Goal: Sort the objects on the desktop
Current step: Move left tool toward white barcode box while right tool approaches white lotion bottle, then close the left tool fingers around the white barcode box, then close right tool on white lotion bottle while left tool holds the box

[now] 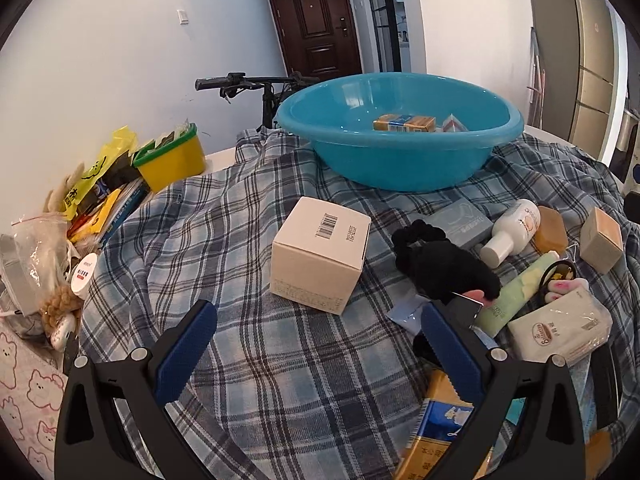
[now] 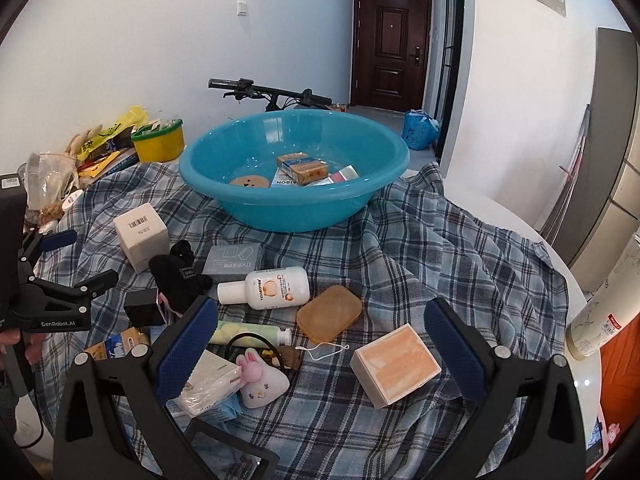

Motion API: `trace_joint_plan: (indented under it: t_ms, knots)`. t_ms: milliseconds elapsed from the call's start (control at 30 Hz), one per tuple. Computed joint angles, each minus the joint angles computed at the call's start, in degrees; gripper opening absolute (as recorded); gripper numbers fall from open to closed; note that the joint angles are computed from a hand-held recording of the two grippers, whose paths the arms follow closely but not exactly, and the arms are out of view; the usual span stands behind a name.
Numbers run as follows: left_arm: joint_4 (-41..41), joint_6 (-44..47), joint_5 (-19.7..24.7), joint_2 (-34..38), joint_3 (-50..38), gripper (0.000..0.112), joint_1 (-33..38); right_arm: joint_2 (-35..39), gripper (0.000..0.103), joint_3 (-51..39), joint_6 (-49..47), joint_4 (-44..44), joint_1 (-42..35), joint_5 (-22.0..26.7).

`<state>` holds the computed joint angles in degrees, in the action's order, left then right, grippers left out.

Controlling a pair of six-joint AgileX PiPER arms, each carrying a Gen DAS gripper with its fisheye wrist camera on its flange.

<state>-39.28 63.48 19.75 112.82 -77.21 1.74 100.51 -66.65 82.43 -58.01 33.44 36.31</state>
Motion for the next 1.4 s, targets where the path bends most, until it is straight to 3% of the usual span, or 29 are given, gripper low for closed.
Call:
trace_joint_plan:
  t_ms: [167, 333, 433, 600, 633, 700, 733, 800, 1033, 1133, 1400]
  knots:
    - [-6.26, 11.64, 1.55, 4.13, -4.91, 0.103, 0.31, 1.88, 0.103, -1.54, -4.51, 3.21, -0.82, -0.38]
    - [-1.43, 11.60, -1.46, 7.87, -8.94, 0.103, -1.35, 3.55, 0.103, -3.02, -7.01, 5.12, -1.49, -0.08]
    - [-3.38, 13.38, -0.16, 10.14, -12.30, 0.103, -0.69, 4.94, 0.103, -4.27, -8.96, 6.77, -2.03, -0.16]
    - [-3.16, 12.11, 6.19, 13.36, -18.32, 0.102, 0.63, 8.09, 0.103, -7.90, -14.12, 10.89, -2.82, -0.36]
    - [-3.15, 12.07, 7.59, 13.95, -19.32, 0.099, 0.82, 8.77, 0.103, -8.80, -15.27, 11.67, -2.84, -0.27]
    - [0.54, 7.98, 10.84, 15.46, -22.39, 0.074, 0.75, 10.57, 0.103, -11.19, -18.15, 13.54, -2.83, 0.20]
    - [2.04, 6.22, 11.77, 15.90, -23.22, 0.070, 0.55, 11.57, 0.103, -12.54, -19.72, 14.58, -2.88, 0.59]
    - [2.57, 6.03, 11.56, 16.07, -23.06, 0.062, 0.21, 13.68, 0.103, -15.30, -22.62, 16.50, -2.98, 1.53]
    - [-0.77, 11.34, 7.49, 12.90, -17.54, 0.061, -0.12, 19.21, 0.103, -22.48, -29.64, 22.27, -3.90, 3.52]
    - [6.58, 4.50, 5.77, 11.76, -16.59, 0.061, -0.93, 20.40, 0.103, -23.81, -30.35, 23.22, -4.26, 3.75]
    - [0.97, 6.05, 8.66, 9.31, -14.86, 0.061, 1.06, 23.81, 0.103, -27.96, -34.82, 27.92, -5.51, 4.89]
